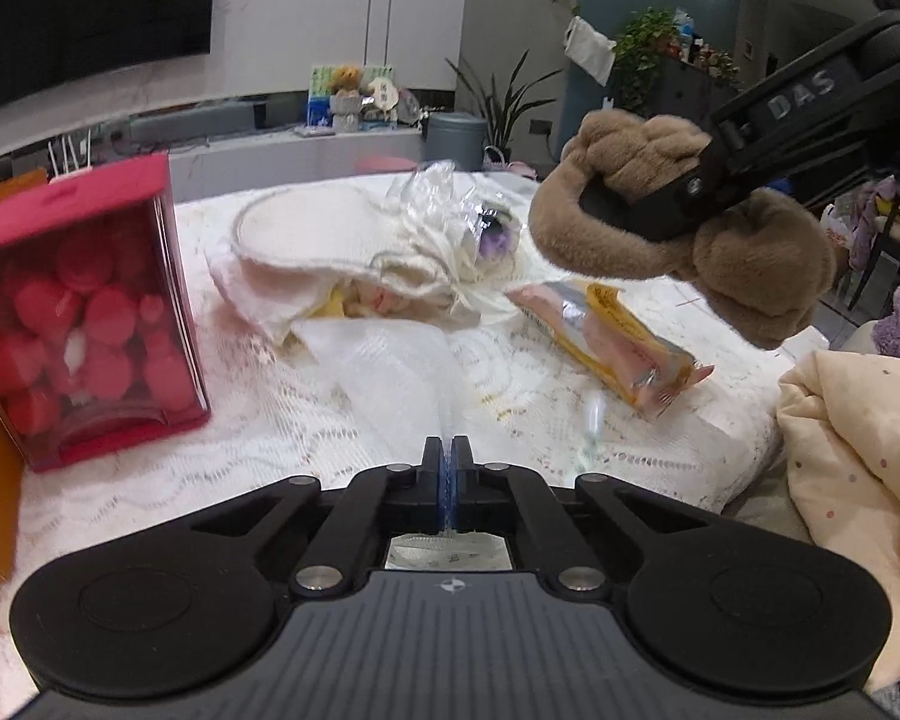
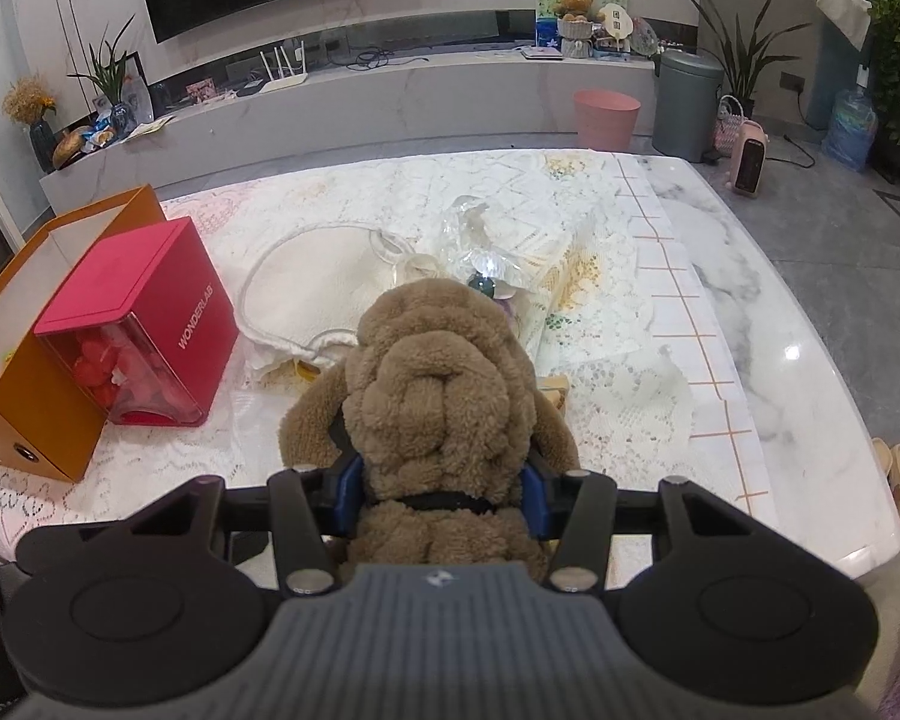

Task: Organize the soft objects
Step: 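Grasp the clear plastic bag with the left tool while the right tool holds the dog, then carry the plastic bag with the left tool while the right tool carries the dog over the shoebox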

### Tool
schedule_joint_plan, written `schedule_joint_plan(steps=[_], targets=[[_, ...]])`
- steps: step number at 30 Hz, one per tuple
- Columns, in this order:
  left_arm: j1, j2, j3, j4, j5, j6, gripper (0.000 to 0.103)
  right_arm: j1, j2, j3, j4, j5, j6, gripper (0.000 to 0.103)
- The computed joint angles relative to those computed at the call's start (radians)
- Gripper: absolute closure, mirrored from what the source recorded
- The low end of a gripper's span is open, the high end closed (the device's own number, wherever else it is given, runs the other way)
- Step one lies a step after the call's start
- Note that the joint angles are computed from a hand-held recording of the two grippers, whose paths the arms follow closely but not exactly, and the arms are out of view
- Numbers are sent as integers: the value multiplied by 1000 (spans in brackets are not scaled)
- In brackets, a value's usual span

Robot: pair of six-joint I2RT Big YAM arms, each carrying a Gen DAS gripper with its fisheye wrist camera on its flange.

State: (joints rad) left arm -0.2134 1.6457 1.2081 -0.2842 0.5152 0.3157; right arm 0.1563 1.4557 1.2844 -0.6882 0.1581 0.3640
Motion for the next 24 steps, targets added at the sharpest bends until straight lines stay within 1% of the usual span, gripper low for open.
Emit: schedule_joint_plan(steps=[4, 7, 9, 16, 20, 22, 24], targets=[[13, -5, 28, -61, 52, 16, 102, 2, -1, -3, 5, -1, 2, 52], [16, -18, 28, -63, 70, 51, 102, 2, -2, -4, 5, -9, 1, 52], [20, -29, 28, -65, 75, 54, 102, 2, -5, -8, 6, -10, -1, 52], [45, -55, 57, -81, 99, 26, 102, 9, -9, -10, 5, -8, 2, 52], [67, -62, 90, -89, 121, -10, 102, 19, -16, -11, 10, -5, 15, 52], [78, -63, 109, -90, 120, -25, 102, 30, -26, -17, 22, 11, 18, 52], [102, -61, 134, -90, 145, -58, 102, 48, -36, -16, 25, 31, 21, 52]])
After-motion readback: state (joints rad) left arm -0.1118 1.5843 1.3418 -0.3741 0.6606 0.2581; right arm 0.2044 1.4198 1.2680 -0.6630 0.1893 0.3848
